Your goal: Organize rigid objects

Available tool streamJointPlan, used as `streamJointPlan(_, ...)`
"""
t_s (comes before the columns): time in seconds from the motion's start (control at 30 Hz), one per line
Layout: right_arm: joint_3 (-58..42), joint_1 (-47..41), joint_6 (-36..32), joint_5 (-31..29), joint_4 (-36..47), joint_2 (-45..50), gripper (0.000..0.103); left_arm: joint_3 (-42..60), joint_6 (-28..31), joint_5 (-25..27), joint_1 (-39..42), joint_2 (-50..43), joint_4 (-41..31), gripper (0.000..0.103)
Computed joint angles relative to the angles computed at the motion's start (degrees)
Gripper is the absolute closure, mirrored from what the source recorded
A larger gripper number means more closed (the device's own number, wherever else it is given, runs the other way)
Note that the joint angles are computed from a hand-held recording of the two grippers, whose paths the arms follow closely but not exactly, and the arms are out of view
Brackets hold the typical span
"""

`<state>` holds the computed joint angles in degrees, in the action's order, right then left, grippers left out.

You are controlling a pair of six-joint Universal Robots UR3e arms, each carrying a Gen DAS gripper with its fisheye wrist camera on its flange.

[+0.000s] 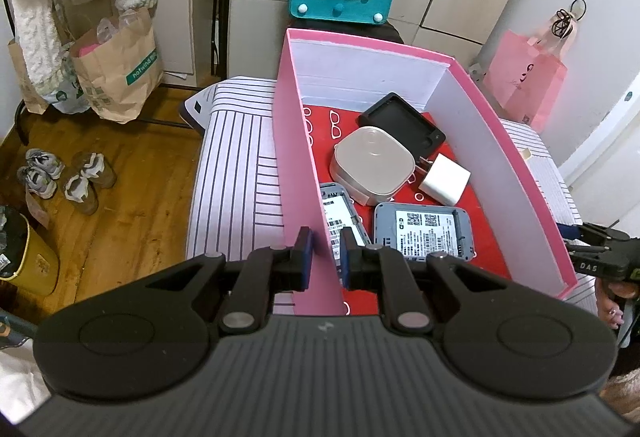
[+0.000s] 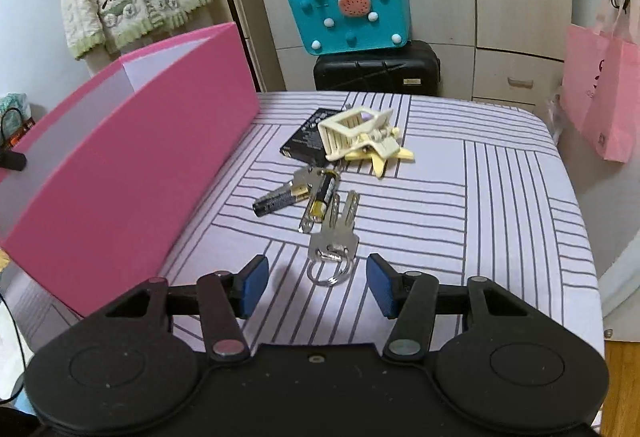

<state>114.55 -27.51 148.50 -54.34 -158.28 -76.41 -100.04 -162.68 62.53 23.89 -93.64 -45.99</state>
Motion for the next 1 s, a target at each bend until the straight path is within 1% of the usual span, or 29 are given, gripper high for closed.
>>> streamJointPlan(0.07, 0.69, 1.64, 0.85, -2.36, -4.18, 1.33, 0.058, 0.25, -0.62, 0.62, -0.51, -0.19, 0.27, 0.091)
streamJointPlan(0.1, 2.11, 2.41, 0.49, -4.65, -7.44, 1.23, 0.063, 0.32, -0.85, 0.82, -0.68, -0.23, 0.36, 0.091)
streamJointPlan(0.13, 2.87, 4.55, 0.91, -8.46, -11.42, 1.51, 0.074, 0.35, -1.15, 1.02, -0.87, -0.27, 0.54, 0.091)
streamJointPlan(0.17, 2.85, 5.6, 1.7, -10.0, -12.02, 1.28, 0.074, 0.35, -1.38, 1.28, -1.01, -0.29, 0.73, 0.091)
streamJointPlan(0.2, 2.18, 6.07, 3.28, -10.22, -11.38, 1.33, 0.074, 0.32, -1.61, 1.62, -1.15, -0.26, 0.87, 0.091)
streamJointPlan(0.33, 1.6, 5.49, 5.45, -8.97, -11.92, 2.18, 0.075, 0.15, -1.94, 1.6, -0.98, 0.04, 0.49, 0.091)
streamJointPlan(0.4, 1.09, 4.01, 5.46, -6.45, -9.82, 1.73, 0.075, 0.08, -1.95, 2.24, -1.42, 0.21, 0.79, 0.091)
streamJointPlan(0.53, 0.26, 2.08, 4.93, -3.51, -6.35, -0.45, 0.075, 0.56, -1.98, 3.07, -1.94, 0.02, 0.6, 0.091)
streamJointPlan(0.7, -2.81, 0.74, 2.19, -0.93, 0.26, -3.11, 0.076, 1.51, -1.11, 5.23, -3.43, -0.54, 0.37, 0.091)
streamJointPlan(0.9, -7.64, -0.16, -0.79, 1.94, 8.4, -5.6, 0.076, 1.95, -1.11, 5.78, -3.73, -0.62, -0.08, 0.091)
streamJointPlan(0.93, -8.66, -0.34, -1.32, 2.68, 10.12, -6.02, 0.1, 2.07, -1.02, 5.77, -3.73, -0.64, -0.3, 0.091)
streamJointPlan(1.0, -11.23, -0.84, -2.34, 4.49, 14.96, -6.66, 0.099, 2.57, -0.68, 5.98, -3.78, -0.82, -0.81, 0.091)
